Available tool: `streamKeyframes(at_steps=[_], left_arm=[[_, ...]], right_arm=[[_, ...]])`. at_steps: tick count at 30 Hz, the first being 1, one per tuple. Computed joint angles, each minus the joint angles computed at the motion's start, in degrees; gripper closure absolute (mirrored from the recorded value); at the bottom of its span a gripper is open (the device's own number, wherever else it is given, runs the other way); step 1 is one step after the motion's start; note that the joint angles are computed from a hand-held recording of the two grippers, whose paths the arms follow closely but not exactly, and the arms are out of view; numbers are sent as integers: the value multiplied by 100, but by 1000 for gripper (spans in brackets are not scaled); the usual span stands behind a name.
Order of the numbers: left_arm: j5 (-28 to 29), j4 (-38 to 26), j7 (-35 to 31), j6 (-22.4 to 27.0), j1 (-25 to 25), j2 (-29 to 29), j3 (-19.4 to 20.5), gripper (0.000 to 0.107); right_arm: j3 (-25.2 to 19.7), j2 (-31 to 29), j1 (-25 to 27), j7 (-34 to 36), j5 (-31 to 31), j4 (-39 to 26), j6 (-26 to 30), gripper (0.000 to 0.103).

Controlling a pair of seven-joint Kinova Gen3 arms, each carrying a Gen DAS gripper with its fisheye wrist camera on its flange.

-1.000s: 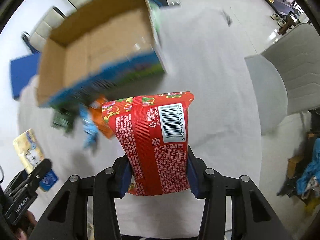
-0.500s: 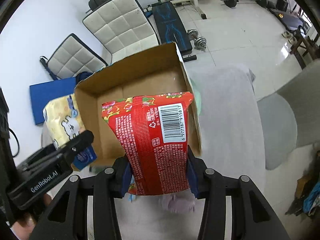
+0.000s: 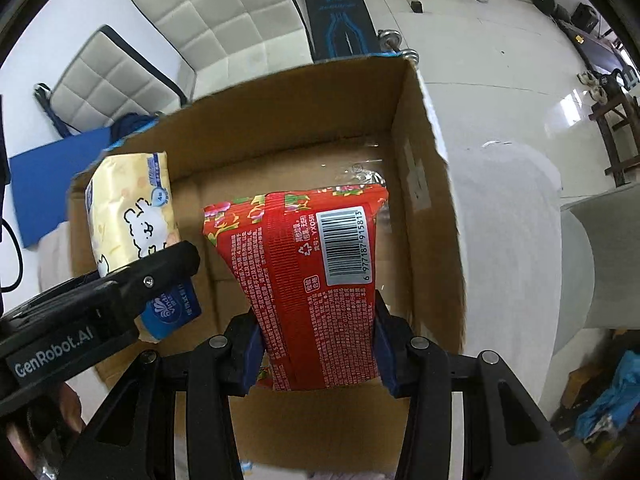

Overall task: Organize soft objects
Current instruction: 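Carry both packs into the cardboard box and open both tools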

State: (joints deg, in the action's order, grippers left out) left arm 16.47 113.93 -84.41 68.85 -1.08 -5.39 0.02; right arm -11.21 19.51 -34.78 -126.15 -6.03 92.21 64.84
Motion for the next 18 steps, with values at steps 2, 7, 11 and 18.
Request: streamKeyframes(at_steps=[2, 7, 11, 18], left_arm=[[86, 34, -86, -62, -32, 220, -36, 46], [421, 27, -360, -30, -134, 666, -45, 46], [600, 5, -522, -26, -140, 910, 36, 46], [435, -113, -122, 167, -134, 1009, 65, 43]], right_arm=[[26, 160, 24, 28, 14, -34, -44, 54], [81, 409, 36, 79, 75, -112, -82, 54], [76, 560, -23, 154, 144, -222, -119, 54], [84, 794, -36, 376, 118, -369, 3, 48]])
